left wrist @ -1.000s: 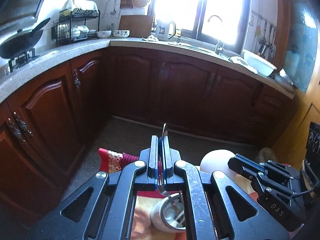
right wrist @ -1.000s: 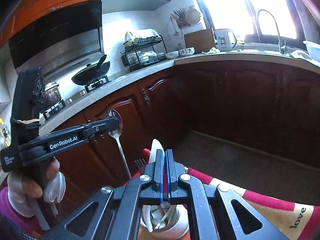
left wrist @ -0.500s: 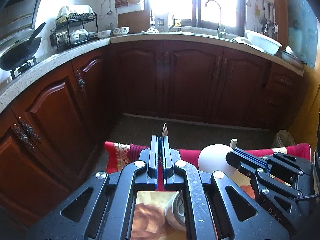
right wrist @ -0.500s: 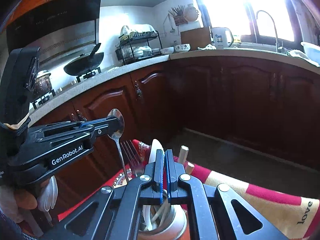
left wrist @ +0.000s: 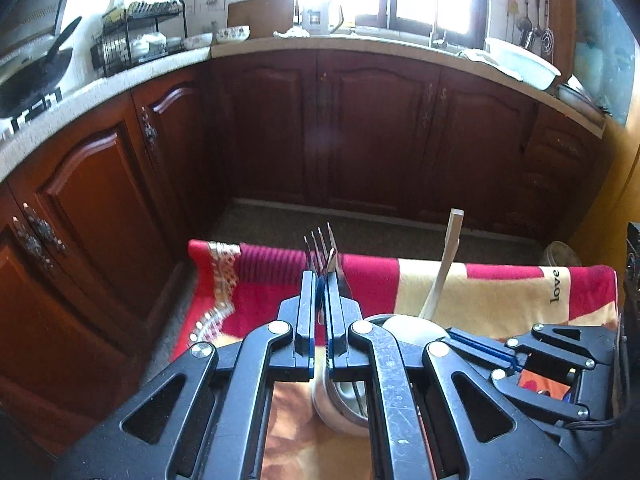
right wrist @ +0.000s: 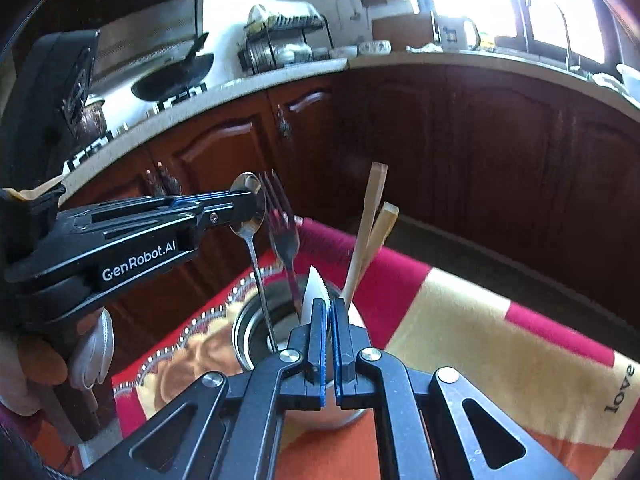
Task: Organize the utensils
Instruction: 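Carry the white spoon with the right tool while the left tool carries its utensil to the jar, then open the right tool over the jar while the left tool releases its utensil into it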
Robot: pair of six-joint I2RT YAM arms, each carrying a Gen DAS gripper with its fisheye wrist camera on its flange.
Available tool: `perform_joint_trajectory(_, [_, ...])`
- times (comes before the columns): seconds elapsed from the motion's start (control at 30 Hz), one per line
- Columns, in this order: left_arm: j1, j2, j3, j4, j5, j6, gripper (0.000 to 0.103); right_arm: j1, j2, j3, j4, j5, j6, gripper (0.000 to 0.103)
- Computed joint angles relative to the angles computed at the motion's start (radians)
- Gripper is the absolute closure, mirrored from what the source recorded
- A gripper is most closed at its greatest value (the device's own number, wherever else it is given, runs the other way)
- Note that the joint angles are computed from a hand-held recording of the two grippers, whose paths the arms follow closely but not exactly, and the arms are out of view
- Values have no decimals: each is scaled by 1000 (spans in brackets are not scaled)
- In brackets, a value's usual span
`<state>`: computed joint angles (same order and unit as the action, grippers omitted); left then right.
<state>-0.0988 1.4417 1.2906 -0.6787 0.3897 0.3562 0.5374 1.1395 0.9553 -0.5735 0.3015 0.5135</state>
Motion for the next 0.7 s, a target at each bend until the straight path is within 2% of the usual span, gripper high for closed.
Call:
perform_joint_trajectory(0.13, [5, -7, -16, 4, -3, -14, 101, -16, -2, -5, -8, -38, 16, 101])
perform_joint_trajectory(0.27, [29, 27, 33, -66, 29, -46, 101, -27, -6, 1, -31, -69, 31, 94])
perform_joint_trajectory(0.3, [33, 33, 39, -79, 32, -50, 100, -26, -13, 0, -34, -66, 33, 89])
perform_joint_trajectory(0.33, [35, 33, 39, -81, 30, -53, 96, -22, -26, -3, -40, -64, 38, 82])
perform_joint_trajectory(0.37, [39, 32, 37, -85, 37, -55, 91, -18, -40, -8, -43, -58, 48, 78])
perform_joint_trajectory(0.4, [43, 32, 35, -90, 42, -58, 87, -8, -57, -18, -45, -48, 57, 76])
perform_joint_trajectory(0.47, [57, 39, 45, -117, 67, -68, 69, 4, -69, -18, -60, -38, 68, 76])
perform_joint_trajectory(0.57, [77, 33, 50, -140, 95, -70, 62, 24, -75, -13, -85, -11, 80, 76])
perform_joint_trajectory(0.7, [97, 10, 46, -163, 113, -65, 57, 39, -88, -14, -104, -4, 108, 76])
